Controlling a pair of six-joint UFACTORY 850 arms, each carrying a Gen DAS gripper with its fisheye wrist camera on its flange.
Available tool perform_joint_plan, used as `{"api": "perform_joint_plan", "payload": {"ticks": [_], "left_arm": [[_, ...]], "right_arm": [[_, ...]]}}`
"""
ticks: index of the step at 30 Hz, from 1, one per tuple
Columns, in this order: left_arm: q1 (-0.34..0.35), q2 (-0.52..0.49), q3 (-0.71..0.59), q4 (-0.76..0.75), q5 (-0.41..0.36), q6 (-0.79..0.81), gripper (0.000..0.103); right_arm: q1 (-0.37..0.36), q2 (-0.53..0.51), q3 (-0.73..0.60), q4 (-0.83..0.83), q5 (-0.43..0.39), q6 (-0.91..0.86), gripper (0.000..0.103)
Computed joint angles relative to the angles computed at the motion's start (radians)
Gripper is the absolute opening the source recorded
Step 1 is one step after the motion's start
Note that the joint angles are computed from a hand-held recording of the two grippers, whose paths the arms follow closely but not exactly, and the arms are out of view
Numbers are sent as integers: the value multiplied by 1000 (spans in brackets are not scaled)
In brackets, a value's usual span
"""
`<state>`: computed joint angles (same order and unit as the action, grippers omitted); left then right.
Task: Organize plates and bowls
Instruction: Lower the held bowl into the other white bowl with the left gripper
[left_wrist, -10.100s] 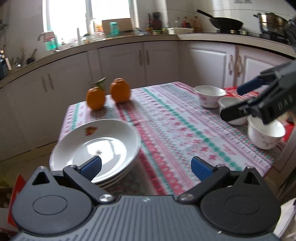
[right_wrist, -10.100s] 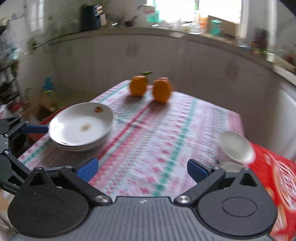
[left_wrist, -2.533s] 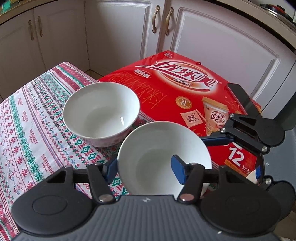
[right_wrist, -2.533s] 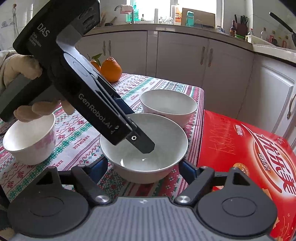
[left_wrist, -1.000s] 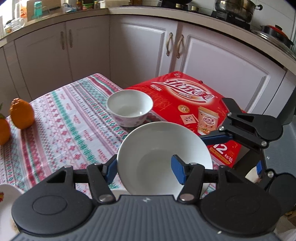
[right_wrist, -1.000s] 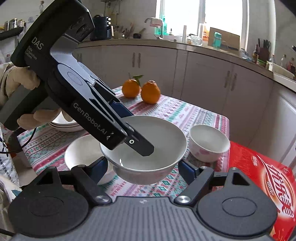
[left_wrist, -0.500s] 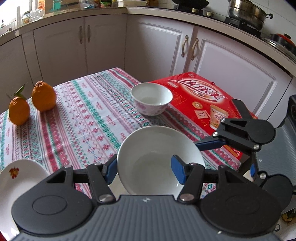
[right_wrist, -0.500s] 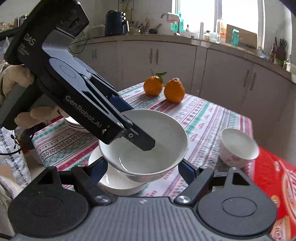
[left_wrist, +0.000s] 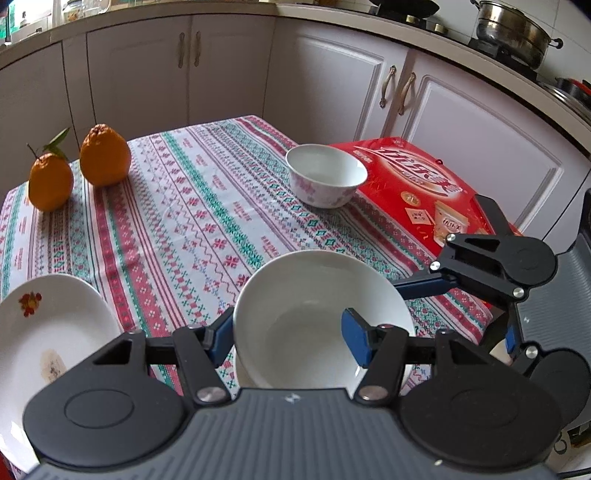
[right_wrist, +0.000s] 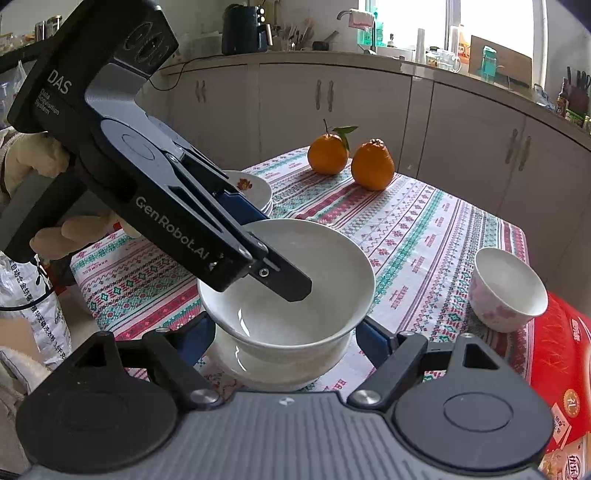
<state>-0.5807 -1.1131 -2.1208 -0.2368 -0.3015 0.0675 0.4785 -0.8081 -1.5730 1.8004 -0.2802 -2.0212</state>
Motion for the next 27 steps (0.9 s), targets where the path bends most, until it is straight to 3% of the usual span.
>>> {"api": "perform_joint_plan", "payload": {"ticks": [27], "left_arm": [[3,-16,2,-49,-3,42,60]], "right_arm": [[4,-16,-17,-131,5,142,87]]}}
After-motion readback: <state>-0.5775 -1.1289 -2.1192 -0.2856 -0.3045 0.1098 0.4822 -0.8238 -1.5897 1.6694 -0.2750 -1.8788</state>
